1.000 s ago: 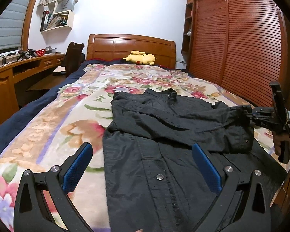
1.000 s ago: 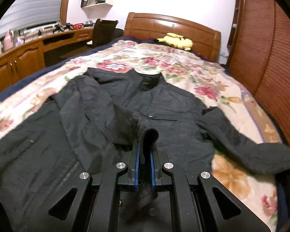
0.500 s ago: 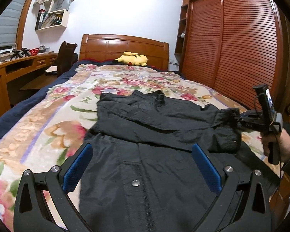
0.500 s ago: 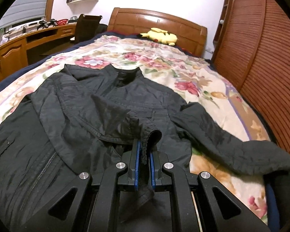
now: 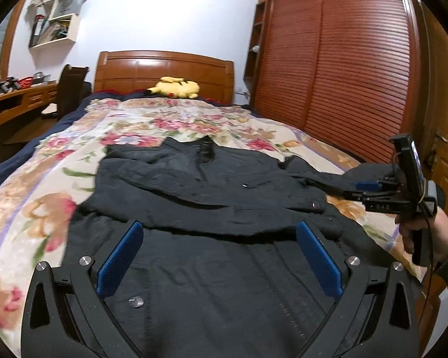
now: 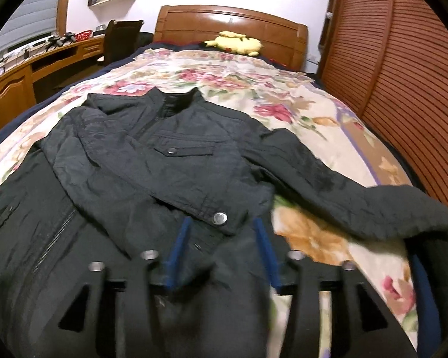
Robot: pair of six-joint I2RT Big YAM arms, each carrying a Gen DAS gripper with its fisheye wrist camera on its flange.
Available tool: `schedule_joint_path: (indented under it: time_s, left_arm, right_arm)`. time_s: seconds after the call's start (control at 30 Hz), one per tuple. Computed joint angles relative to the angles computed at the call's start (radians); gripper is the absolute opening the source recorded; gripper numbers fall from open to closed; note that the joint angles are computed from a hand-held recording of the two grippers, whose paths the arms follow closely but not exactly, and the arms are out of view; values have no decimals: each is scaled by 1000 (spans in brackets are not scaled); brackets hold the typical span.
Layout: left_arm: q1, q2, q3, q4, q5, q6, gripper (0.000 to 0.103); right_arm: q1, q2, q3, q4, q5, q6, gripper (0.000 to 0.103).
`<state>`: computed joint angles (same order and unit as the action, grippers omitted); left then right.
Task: Fold large clothes
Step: 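Move the right gripper to the other sleeve's cuff and grasp it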
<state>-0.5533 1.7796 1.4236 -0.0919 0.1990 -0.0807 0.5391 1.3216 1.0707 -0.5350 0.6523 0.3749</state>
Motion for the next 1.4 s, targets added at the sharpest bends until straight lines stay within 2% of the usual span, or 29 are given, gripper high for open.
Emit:
schedule_joint_path:
  time_s: [0.07, 0.27, 0.43, 0.53, 0.8, 1.0, 1.27, 1.3, 1.33, 1.4]
  left_arm:
    - [-15, 10, 13, -10, -10, 10, 103]
    - [-45, 18, 24, -30, -7, 43, 103]
    - [-55, 29, 43, -43, 6, 54, 103]
    - [-63, 41, 59, -57, 3, 64, 103]
    - [-72, 64, 89, -78, 7, 63, 103]
    - [-86, 91, 120, -111, -13, 81, 103]
    - [-91, 97, 127, -126, -20, 95, 103]
    - [-91, 97, 127, -128, -19, 94, 103]
    - [-90, 97, 128, -129, -19, 93, 103]
    - [-91, 94, 125, -128, -20, 91, 103]
  right_arm:
    - [-20, -20, -16, -4, -5, -4, 62]
    - [-61, -106, -61, -70, 31, 14, 62]
    - [-133, -163, -78, -148, 43, 67, 63]
    - [-179, -208, -95, -155, 19, 86, 76]
    - [-293, -266, -86, -203, 29, 169, 76]
    - [-401, -257, -79, -174, -15, 245, 76]
    - [-485, -171, -41, -171, -115, 323, 76]
    - [-483, -158, -33, -170, -109, 323, 76]
    - [-484, -147, -23, -171, -103, 316, 69]
    - [-482, -119, 5, -196, -66, 288, 45]
